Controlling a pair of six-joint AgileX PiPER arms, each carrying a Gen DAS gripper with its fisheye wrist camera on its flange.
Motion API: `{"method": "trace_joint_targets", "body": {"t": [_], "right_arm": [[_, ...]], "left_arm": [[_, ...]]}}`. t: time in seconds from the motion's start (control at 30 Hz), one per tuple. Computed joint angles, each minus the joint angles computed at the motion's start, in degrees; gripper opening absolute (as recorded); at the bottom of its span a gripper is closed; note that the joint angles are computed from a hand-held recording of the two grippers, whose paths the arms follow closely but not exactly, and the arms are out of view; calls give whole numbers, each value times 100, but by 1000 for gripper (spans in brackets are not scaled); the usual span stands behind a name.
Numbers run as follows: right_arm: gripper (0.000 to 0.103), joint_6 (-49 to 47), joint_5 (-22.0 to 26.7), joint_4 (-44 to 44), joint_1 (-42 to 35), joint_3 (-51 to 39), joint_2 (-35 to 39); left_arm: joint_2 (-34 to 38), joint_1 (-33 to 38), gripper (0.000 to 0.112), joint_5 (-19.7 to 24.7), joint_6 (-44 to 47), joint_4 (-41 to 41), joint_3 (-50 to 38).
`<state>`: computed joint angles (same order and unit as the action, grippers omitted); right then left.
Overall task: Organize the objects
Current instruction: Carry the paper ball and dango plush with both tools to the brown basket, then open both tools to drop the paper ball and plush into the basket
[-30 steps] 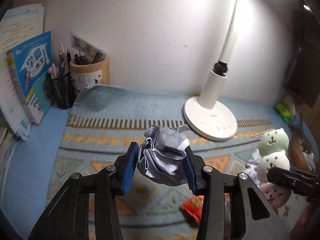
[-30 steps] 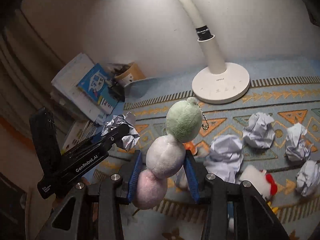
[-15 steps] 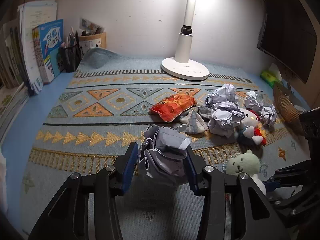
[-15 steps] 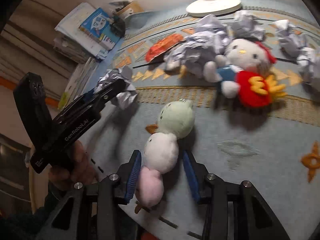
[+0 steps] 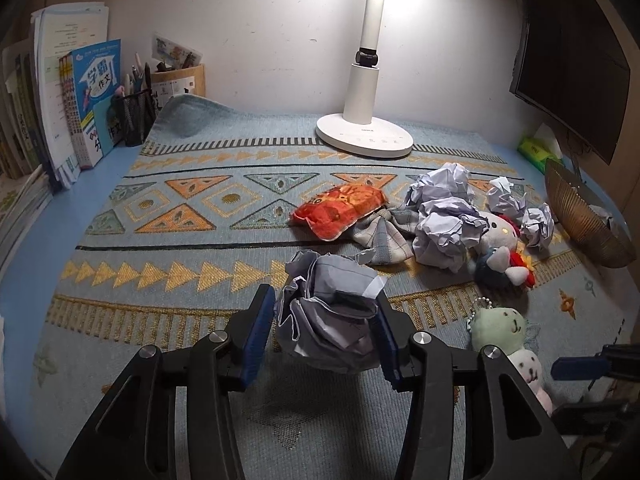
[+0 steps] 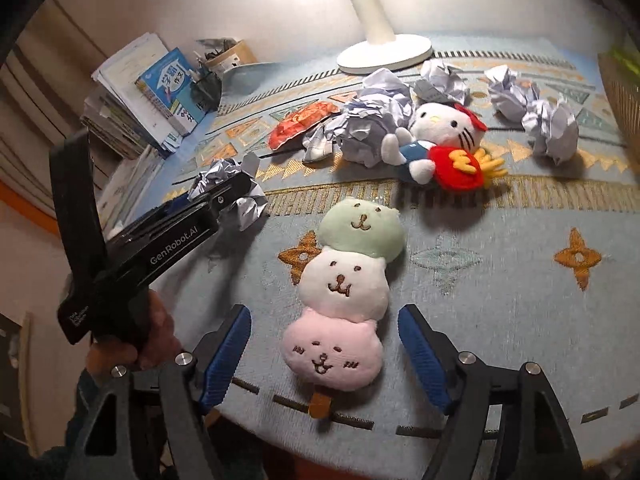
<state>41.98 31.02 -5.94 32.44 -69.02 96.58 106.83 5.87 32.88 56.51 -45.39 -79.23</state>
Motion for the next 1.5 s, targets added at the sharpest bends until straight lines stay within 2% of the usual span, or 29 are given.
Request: {"method": "trace_joint_targets", "body": {"t": [0.1, 0.17, 0.23, 0.33, 0.37, 0.4, 0.47, 0.5, 0.6, 0.67, 0.77, 0.87, 1.0, 1.1, 1.13, 1.2, 1.33, 1.4, 1.47, 1.5], "right_arm": [[75, 1313, 1366, -1719, 627, -974, 571], [75, 2006, 1814, -2530, 933, -1198, 887], [75, 2015, 1846, -2541, 921, -1259, 1035], [68, 2143, 1779, -2616, 883, -1186, 1103], [57, 2222, 1789, -2738, 925, -1185, 1116], [51, 2196, 1744, -2739, 921, -1179, 1109], [48, 2232, 1675, -2735, 899, -1116, 1069], [47, 2237, 1552, -2671, 872, -1065, 1030], [47, 2154, 716, -2379, 684, -461, 524], [47, 2497, 500, -2677, 703, -66, 108], [47, 3521, 598, -3741, 900, 545, -646], [47, 4452, 1136, -4453, 939, 1066, -1421], [47, 4555, 1421, -4483, 143, 1638, -2632], [47, 4352, 1703, -4437, -675, 1889, -3415], [47, 4277, 1676, -4362, -1011, 2000, -3648], [47, 3809, 1315, -3880, -2001, 2181, -3997], [47, 1805, 395, -2034, -4033, 2057, -3985], [48, 1122, 254, -1517, -4533, 1803, -3770], [49, 860, 252, -1447, -4665, 1543, -3497], [57, 595, 259, -1326, -4720, 1390, -3298]], "left_arm": [[2, 36, 45, 45, 89, -89, 0], [5, 43, 45, 47, 113, -122, 3], [6, 58, 45, 69, 184, -183, 5], [11, 75, 45, 120, 285, -284, 4], [21, 87, 45, 151, 315, -312, -10], [31, 103, 45, 175, 355, -350, -19], [39, 122, 45, 216, 419, -432, -23], [48, 126, 45, 239, 424, -433, -36], [42, 134, 45, 280, 511, -483, -31], [0, 140, 45, 280, 595, -512, 14], [-174, 71, 43, 270, 549, -415, 159], [-501, -53, 43, 563, 635, -591, 325], [-971, -713, 43, 612, 846, -994, 364], [-900, -1381, 43, 1003, 181, -657, -318], [-820, -1649, 43, 1026, -141, -457, -561], [-571, -2139, 43, 1130, -764, -123, -1054], [119, -3032, 43, 1212, -1631, 463, -2120], [634, -3367, 43, 1393, -2218, 816, -2998], [1185, -3587, 43, 1625, -2783, 1105, -3975], [1424, -3670, 43, 1722, -3046, 1232, -4412]]}}
